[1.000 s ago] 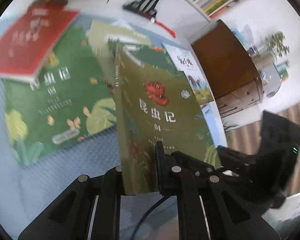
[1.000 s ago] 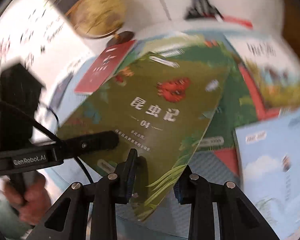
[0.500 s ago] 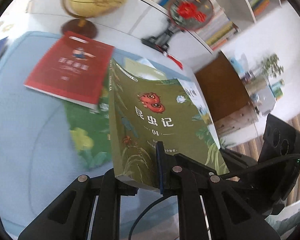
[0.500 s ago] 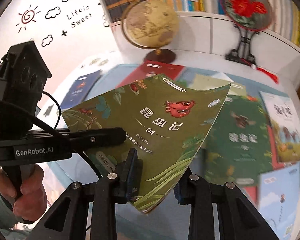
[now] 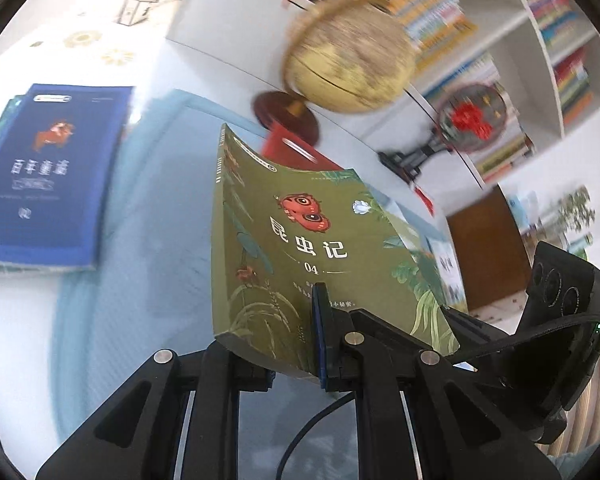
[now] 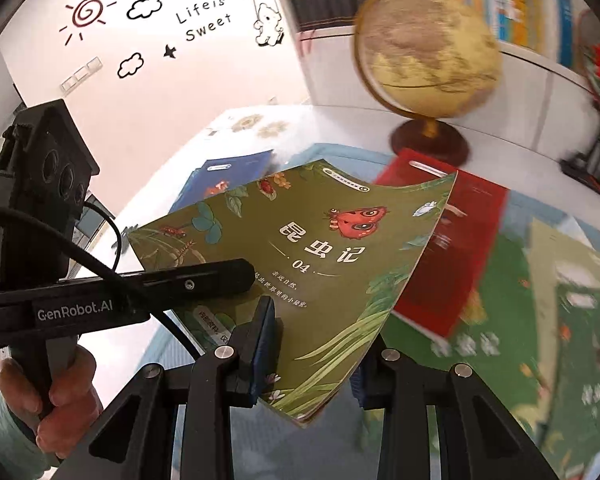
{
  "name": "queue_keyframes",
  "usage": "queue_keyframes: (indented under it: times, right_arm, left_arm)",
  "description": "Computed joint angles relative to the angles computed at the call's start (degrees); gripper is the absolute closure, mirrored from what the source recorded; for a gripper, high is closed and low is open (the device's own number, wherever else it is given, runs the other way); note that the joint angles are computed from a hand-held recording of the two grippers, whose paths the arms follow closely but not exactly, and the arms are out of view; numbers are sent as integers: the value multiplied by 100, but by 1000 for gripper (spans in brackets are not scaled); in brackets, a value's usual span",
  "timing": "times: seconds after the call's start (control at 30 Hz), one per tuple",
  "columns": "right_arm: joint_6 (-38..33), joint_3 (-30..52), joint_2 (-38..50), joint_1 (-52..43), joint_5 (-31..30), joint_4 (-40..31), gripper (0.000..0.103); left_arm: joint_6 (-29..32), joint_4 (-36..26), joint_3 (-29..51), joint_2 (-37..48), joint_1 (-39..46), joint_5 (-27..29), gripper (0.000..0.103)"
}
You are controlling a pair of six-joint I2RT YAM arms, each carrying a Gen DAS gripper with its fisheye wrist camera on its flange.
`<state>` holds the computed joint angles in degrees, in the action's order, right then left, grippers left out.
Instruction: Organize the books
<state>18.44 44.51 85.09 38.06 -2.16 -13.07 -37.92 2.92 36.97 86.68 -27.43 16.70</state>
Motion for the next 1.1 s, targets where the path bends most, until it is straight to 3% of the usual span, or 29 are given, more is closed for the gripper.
queue_keyframes:
  times: [0.13, 0.37, 0.5, 0.57, 0.63, 0.8, 0.97, 1.03, 1.1]
  right_arm:
    - [9, 752, 974, 86, -105, 168, 71]
    - [147, 2284, 2731, 304, -877, 467, 71]
    - [6, 3493, 3908, 590, -944, 288, 71]
    - [5, 4261, 4486, 692, -942, -71, 71]
    - [94, 4818, 4907, 724, -1011, -272, 71]
    - [271, 5884, 5609, 831, -906, -769, 70]
    - [11, 6518, 5809, 770, -1143, -1615, 60]
    - [-19, 6425, 5655, 652, -1245, -1878, 59]
    - [146, 6092, 5419, 456, -1363, -1649, 59]
  left_arm:
    - [322, 57, -37, 130, 648, 272, 92]
    - [911, 180, -568, 100, 2183, 631, 92]
    - [1285, 278, -602, 596, 2962, 838, 91]
    - [1357, 287, -482, 1027, 3379, 1057, 83]
    - [1512, -39, -233, 1324, 3649, 1073, 75]
    - [2211, -911, 49, 1437, 4299, 1310, 73]
    - [3127, -1976, 299, 1298, 5000, 1075, 73]
    - [3391, -2181, 471, 1324, 5119, 814, 73]
    - [3375, -2106, 668, 1455, 5186, 729, 73]
